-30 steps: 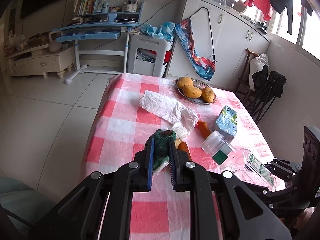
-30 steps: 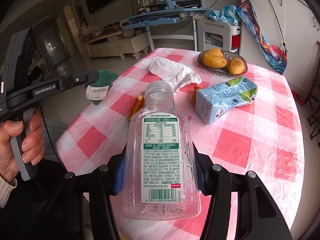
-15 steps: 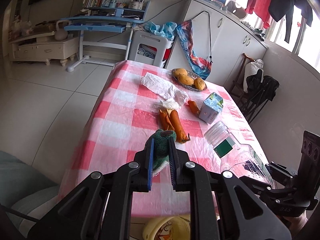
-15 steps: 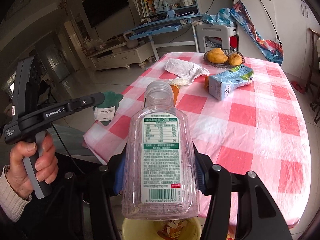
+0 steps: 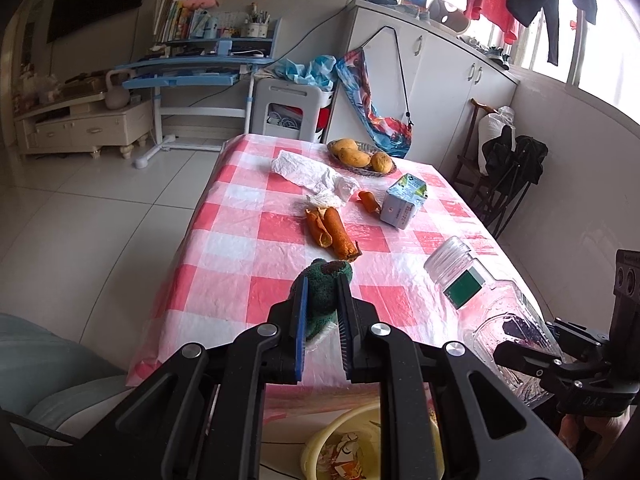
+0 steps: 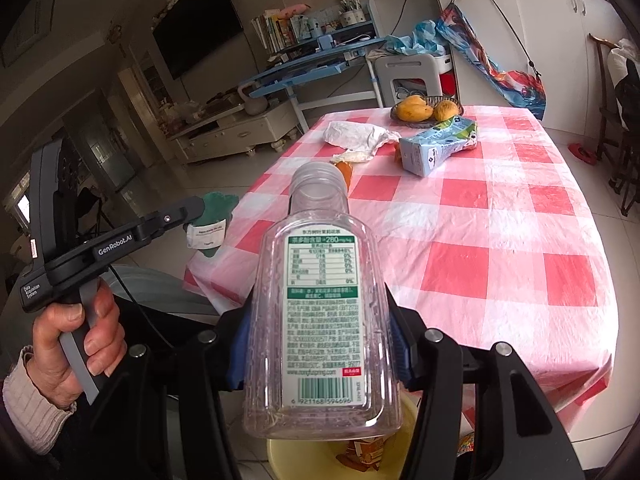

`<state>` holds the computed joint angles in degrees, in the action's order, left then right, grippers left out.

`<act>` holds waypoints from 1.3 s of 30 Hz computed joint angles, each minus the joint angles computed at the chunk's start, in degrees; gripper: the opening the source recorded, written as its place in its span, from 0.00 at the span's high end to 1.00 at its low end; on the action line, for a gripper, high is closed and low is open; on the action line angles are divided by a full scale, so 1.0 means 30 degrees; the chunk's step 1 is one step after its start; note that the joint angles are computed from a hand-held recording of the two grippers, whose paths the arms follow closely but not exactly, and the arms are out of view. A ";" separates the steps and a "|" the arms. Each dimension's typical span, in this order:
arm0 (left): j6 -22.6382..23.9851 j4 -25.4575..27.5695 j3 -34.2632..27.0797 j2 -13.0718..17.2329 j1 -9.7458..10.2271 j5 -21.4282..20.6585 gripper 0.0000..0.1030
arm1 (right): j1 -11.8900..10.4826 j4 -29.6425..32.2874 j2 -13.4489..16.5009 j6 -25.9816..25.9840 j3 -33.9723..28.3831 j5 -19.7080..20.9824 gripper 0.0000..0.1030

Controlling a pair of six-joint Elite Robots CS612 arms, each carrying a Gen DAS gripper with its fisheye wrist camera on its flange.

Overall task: Collect trash
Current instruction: 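Carry the bottle and green item to the yellow basin and open both grippers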

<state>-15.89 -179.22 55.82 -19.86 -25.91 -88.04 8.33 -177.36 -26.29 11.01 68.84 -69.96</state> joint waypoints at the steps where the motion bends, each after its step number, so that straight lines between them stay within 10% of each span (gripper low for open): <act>1: 0.0076 -0.0149 0.0156 -0.0065 -0.0021 0.0008 0.87 | -0.0002 -0.0138 -0.0032 0.0066 0.0100 -0.0011 0.47; 25: 0.1202 -0.3582 0.2599 -0.0904 -0.0370 -0.0509 0.87 | 0.0022 -0.3687 -0.0617 0.1120 0.1862 0.0338 0.47; 39: 0.1403 -0.3940 0.2903 -0.1031 -0.0383 -0.0897 0.87 | 0.0452 0.1512 -0.0974 -0.0687 0.1909 0.0445 0.47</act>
